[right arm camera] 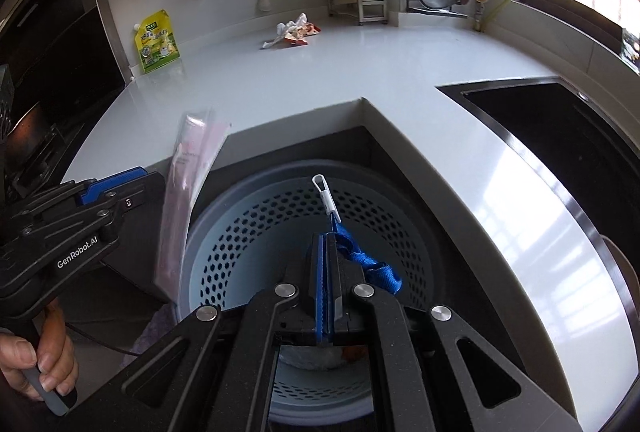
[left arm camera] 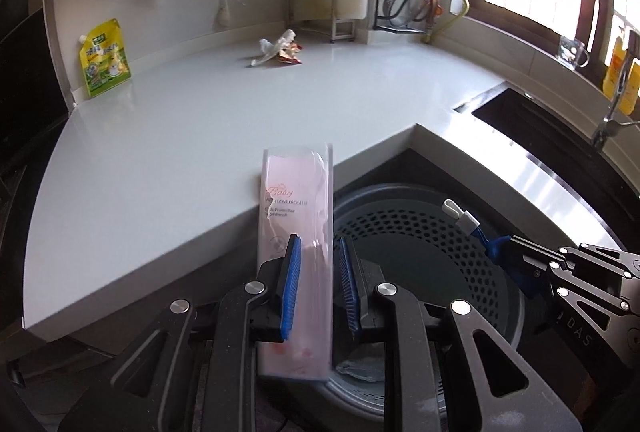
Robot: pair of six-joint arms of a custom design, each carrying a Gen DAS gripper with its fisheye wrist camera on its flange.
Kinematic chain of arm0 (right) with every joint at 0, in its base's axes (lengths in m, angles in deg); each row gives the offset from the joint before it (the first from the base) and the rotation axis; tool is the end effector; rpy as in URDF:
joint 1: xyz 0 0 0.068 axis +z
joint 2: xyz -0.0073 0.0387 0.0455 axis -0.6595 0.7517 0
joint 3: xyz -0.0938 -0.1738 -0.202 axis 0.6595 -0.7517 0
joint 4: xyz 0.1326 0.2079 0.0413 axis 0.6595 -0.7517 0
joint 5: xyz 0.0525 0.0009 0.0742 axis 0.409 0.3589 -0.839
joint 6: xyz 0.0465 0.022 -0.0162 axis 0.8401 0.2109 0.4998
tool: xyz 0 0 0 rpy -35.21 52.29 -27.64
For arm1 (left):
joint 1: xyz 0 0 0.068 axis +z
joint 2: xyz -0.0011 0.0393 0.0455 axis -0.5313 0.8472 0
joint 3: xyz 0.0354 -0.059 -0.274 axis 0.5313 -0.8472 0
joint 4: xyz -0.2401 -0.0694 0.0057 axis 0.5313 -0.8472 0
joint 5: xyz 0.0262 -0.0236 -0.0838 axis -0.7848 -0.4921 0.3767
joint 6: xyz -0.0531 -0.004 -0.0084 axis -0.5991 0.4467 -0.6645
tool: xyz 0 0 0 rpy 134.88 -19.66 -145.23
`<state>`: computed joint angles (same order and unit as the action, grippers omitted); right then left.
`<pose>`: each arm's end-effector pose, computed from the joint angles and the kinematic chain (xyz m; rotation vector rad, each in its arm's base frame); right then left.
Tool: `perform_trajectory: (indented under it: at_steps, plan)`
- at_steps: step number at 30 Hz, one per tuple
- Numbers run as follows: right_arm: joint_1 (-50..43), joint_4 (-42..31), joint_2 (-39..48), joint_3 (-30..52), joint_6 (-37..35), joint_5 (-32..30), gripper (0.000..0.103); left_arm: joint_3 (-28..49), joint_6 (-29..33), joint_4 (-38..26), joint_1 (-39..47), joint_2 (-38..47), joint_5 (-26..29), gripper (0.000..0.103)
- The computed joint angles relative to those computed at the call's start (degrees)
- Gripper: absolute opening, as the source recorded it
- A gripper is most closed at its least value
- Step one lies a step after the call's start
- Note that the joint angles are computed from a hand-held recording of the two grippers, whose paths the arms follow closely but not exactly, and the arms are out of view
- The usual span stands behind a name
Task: Collect trash
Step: 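Carry the lanyard and sleeve over the bin and open both tools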
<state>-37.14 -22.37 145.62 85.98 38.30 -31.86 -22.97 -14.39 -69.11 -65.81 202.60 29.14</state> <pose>0.2845 0.0258 0.1188 -0.1573 2.4201 0.2131 0.3086 -0.1949 0.1114 0.2020 2.3469 -0.1261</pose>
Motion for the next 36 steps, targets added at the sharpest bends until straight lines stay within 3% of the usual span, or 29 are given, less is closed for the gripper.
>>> perform_trajectory:
  at_steps: [7,14,26,28,29,31,36]
  plan:
    - [-6.39,3.34,-1.09,-5.25,-1.04,-3.7,0.001,2.54,-0.35,-0.14,-5.34,3.38,0.14,0.016]
    - [-7.85,5.66,5.06,-4.52,-0.68,-8.41,0.001,4.88,-1.54,-1.85,-7.02,7.59,-0.3,0.016]
    - [-6.03,6.61,9.13,-3.31,-0.73,-7.84,0.002,6.16,-4.05,-3.79,-6.15,9.62,-0.6,0.016]
    - [-5.68,6.88,9.26,-3.42,-0.75,-7.19,0.011,5.93,-4.47,-3.77,-5.83,9.62,0.01,0.017]
    - [-5.63,7.41,9.13,-3.79,-0.66,-6.89,0.028,5.93,-4.58,-3.89,-5.7,9.68,0.05,0.02]
    - [-5.58,9.36,8.77,-4.79,0.04,-6.44,0.048,5.86,-4.75,-3.93,-5.3,9.9,0.37,0.024]
    - [-5.55,9.67,8.36,-4.96,0.42,-6.18,0.048,5.3,-5.41,-3.67,-4.6,10.17,1.07,0.032]
